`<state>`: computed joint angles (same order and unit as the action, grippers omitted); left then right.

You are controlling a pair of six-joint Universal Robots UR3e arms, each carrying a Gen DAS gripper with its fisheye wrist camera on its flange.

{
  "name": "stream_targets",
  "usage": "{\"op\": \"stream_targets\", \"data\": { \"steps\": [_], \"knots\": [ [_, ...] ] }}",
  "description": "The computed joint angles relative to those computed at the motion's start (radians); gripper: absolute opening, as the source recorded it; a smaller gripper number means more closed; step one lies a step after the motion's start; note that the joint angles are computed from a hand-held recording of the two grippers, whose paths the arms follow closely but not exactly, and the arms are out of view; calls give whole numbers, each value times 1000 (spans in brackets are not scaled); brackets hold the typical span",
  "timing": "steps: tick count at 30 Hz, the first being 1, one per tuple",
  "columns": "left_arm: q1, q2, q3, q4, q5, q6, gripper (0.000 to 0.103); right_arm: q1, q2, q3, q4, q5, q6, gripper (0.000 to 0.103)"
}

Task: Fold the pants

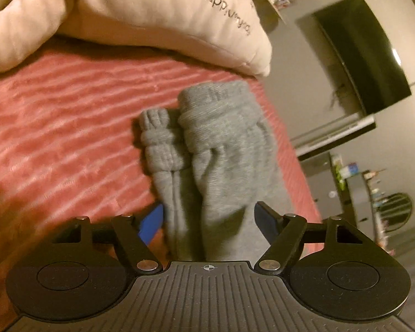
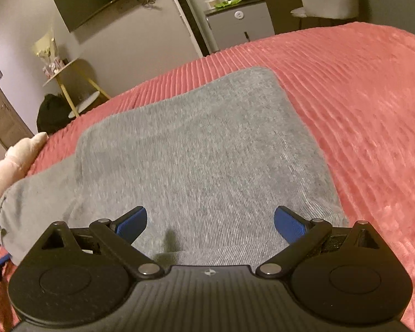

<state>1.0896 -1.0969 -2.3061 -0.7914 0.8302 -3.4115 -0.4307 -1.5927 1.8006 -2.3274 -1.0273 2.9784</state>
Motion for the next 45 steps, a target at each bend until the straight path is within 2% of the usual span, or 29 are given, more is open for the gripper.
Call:
{"op": "stream_targets", "data": {
  "steps": [1,3,5,7,10,11,13,15,18,22,28,30,35,38,40,41,42,43,45],
  "knots": [
    [-7,-11,13,-26,21,-2,69,-2,0,5,-10,4,6,99],
    [24,4,0,-24,-11,-12,74,2,14,2,-27,4,14,99],
    [41,0,-22,-20,-21,24,74,11,23,2,-43,-4,15,99],
    [25,-68,-21,60,-33,2,78,17,28,3,-59,-12,14,99],
    [-7,-180,-10,220,-32,-113,76,20,30,12,-79,-15,19,99],
    [-25,-217,12,248,-21,-145,73,19,29,13,-81,-13,21,99],
    [-72,-264,78,228,31,-148,47,14,26,18,-82,-5,25,99],
    [-112,-298,131,217,76,-113,33,6,24,24,-86,8,34,99],
    [-132,-271,161,211,80,-72,24,-3,21,31,-91,21,46,99],
    [-200,-199,232,201,96,14,19,-24,9,44,-89,52,65,99],
    [-486,-201,441,199,215,120,15,-82,-35,83,-76,130,129,99],
    [-625,-252,515,222,275,139,15,-101,-55,97,-61,155,152,99],
    [-1024,-500,769,237,450,222,13,-180,-152,162,6,250,158,99],
    [-1170,-667,957,100,433,272,16,-245,-225,191,120,314,122,99],
    [-1252,-756,1072,-21,462,283,23,-291,-271,201,207,352,87,99],
    [-1278,-765,1066,-13,473,277,33,-315,-287,199,257,371,62,99],
    [-1291,-755,1035,10,479,272,58,-339,-301,194,308,391,35,99],
    [-1297,-723,973,58,491,257,73,-364,-321,197,354,409,13,99],
    [-1269,-614,796,176,483,214,77,-410,-336,196,428,448,-26,99]
  ]
}}
